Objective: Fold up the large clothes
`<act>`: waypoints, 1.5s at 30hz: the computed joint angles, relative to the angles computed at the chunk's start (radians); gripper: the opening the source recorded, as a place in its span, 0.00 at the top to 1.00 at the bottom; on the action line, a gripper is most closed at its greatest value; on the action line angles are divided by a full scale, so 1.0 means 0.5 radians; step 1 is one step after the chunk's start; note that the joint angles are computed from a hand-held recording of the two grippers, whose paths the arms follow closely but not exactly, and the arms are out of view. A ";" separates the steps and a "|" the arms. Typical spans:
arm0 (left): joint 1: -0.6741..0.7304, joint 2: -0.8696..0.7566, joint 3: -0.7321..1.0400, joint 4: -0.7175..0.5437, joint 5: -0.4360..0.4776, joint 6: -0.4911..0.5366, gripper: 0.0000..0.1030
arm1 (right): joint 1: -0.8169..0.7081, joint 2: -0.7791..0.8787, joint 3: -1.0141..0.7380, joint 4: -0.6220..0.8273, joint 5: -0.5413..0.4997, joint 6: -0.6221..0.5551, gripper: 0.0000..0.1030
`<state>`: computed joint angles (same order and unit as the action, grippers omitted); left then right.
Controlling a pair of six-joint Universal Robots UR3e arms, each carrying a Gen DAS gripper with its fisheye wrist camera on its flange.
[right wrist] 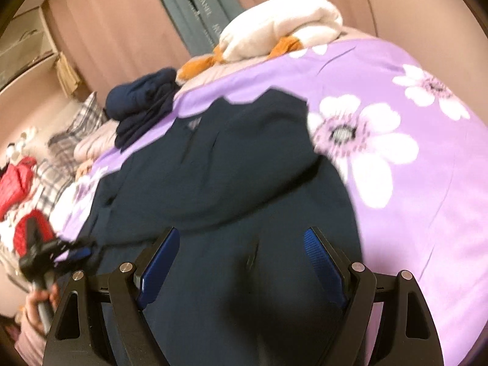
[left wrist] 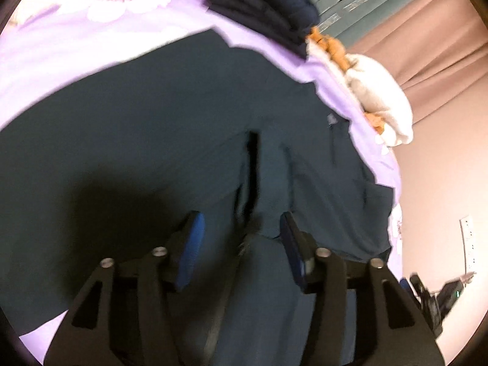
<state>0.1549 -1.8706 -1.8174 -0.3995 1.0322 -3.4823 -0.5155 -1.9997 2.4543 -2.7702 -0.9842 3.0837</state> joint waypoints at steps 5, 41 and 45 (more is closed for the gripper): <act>-0.119 -0.159 0.223 0.113 -0.104 0.008 0.49 | 0.063 0.605 -0.445 -0.313 -0.132 0.250 0.19; -0.376 -0.983 1.420 -0.540 0.273 0.347 0.65 | 0.362 1.048 -0.887 -0.284 -0.517 -0.253 0.59; -0.422 -0.951 1.345 -0.449 0.421 0.412 0.65 | 0.565 1.231 -0.923 -0.241 -0.884 -0.330 0.59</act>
<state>-0.0564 -2.3460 -1.1451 -0.6239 1.2430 -3.2765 -0.2330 -1.3843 1.9930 -2.8908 -1.4262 2.9186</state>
